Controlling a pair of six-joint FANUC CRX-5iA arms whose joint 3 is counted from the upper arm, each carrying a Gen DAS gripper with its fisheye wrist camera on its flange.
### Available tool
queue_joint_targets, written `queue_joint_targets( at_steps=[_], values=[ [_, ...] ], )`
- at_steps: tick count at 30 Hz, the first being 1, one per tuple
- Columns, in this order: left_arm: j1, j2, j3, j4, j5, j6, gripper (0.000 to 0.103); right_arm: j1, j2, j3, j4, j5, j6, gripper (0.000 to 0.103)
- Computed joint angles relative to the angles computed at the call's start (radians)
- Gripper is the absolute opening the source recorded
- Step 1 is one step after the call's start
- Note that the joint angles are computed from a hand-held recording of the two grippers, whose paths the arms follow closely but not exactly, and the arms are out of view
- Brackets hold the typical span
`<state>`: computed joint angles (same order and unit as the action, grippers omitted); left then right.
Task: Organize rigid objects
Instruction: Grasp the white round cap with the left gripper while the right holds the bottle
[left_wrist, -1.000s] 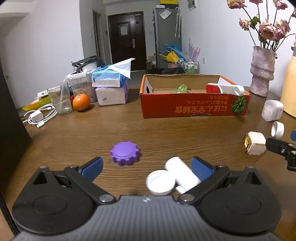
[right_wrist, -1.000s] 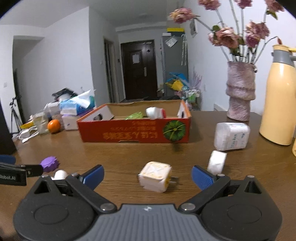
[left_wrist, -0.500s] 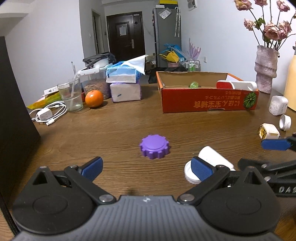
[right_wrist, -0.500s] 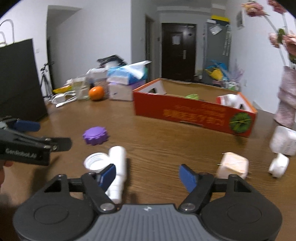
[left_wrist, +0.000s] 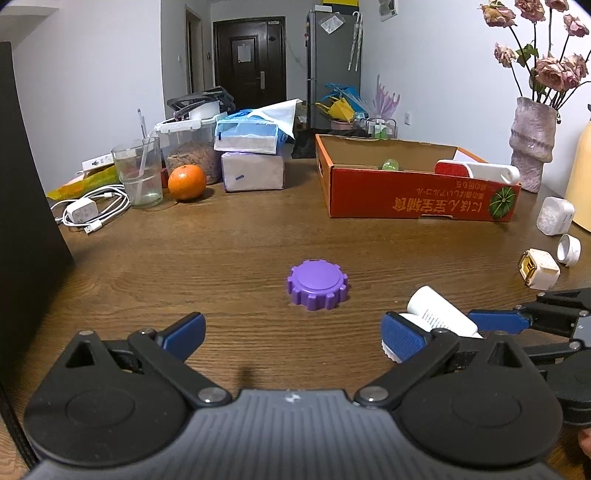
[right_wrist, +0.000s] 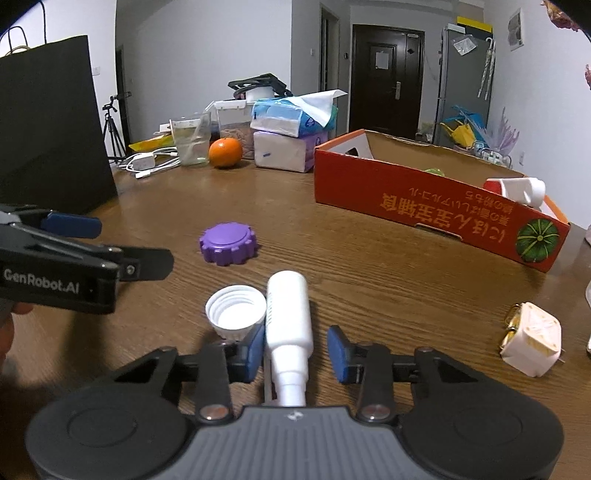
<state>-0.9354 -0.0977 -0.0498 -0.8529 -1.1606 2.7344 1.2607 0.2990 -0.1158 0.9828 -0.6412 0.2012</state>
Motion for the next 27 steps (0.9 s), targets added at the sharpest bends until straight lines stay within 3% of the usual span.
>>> queue_joint_targets(
  at_steps=[10,18,27],
  values=[
    [0.007,0.009,0.004,0.011,0.002,-0.009,0.103,-0.013,0.006,-0.003,0.024,0.032,-0.020,0.027],
    [0.015,0.042,0.029,0.039,0.021,-0.034,0.103,-0.053,-0.055,-0.107,0.225,0.095,-0.227,0.026],
    [0.012,0.134,0.100,0.083,0.023,-0.079,0.103,-0.097,-0.132,-0.209,0.358,0.111,-0.375,0.026]
  ],
)
